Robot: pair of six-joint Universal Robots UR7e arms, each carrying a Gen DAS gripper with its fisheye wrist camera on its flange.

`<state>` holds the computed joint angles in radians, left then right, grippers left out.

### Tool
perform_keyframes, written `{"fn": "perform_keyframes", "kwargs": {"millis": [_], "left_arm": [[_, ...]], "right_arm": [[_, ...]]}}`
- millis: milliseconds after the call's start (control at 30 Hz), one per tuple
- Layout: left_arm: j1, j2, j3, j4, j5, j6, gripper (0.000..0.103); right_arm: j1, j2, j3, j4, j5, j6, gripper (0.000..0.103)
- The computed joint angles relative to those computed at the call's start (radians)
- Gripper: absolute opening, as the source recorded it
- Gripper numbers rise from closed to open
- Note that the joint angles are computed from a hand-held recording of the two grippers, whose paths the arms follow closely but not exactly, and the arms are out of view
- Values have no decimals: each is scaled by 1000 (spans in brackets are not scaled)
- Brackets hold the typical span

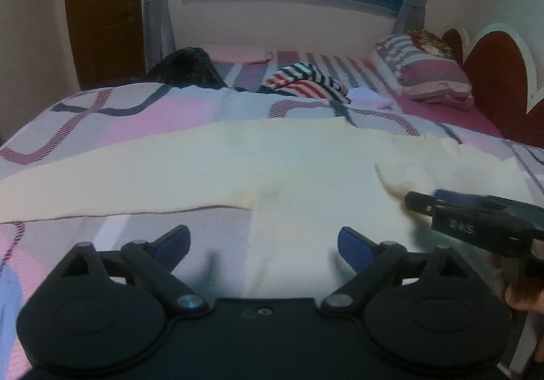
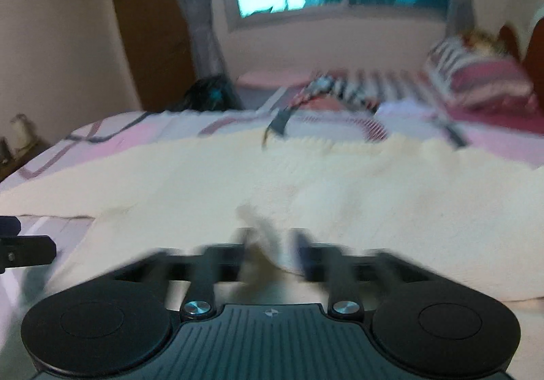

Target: Fold small clothes

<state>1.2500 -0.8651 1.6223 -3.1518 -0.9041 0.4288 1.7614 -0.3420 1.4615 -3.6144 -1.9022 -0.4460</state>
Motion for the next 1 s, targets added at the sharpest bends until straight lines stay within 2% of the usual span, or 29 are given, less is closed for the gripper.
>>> {"fn": "perform_keyframes", "kwargs": {"millis": [33,67,100,133,167,200,267,433,533,600,667,700,733,767,867,1000], "left_arm": [[1,5,-7,15,-20,-15,89],[1,13,-16,31,-37,-27,86],[0,22,-25,43,-50,-35,83],[-1,35,-37,60,-70,-41,78],[-4,48,-46,74,-88,-44,74],[-5,61,-58,89,-109,-42,66],[-8,99,-98,133,-148,-51,55],[-9,180,-202,206,-216,-105,56],[-9,221,-260,236,-193,-141,57],[-1,238,-290,262,-206,-175,50],[3,253,-307,268,-211,-183,30],[5,257,-310,269,-209,-181,24],[7,260,-314,275,-211,-177,11],[10,257,-311,274,-226,-171,7],[6,240,-284,199,-237,-125,6],[1,209,-258,124,-200,-39,6]], "right_arm": [[-10,-16,32,-35,27,19,52],[-11,-26,41,-44,19,47,51],[-15,-33,55,-78,6,63,41],[-22,-44,72,-107,-2,81,24],[-29,-64,87,-111,-15,107,18],[-35,-78,98,-120,-34,131,13],[-53,-112,129,-158,-50,172,13],[-86,-186,206,-234,-89,194,13],[-95,-209,222,-269,-132,213,13],[-109,-237,257,-291,-148,238,13],[-120,-257,275,-307,-164,248,13],[-125,-263,287,-322,-169,251,13],[-126,-270,296,-335,-179,256,13],[-129,-280,311,-346,-185,266,13],[-137,-296,321,-348,-197,303,13],[-132,-307,345,-350,-194,316,13]]}}
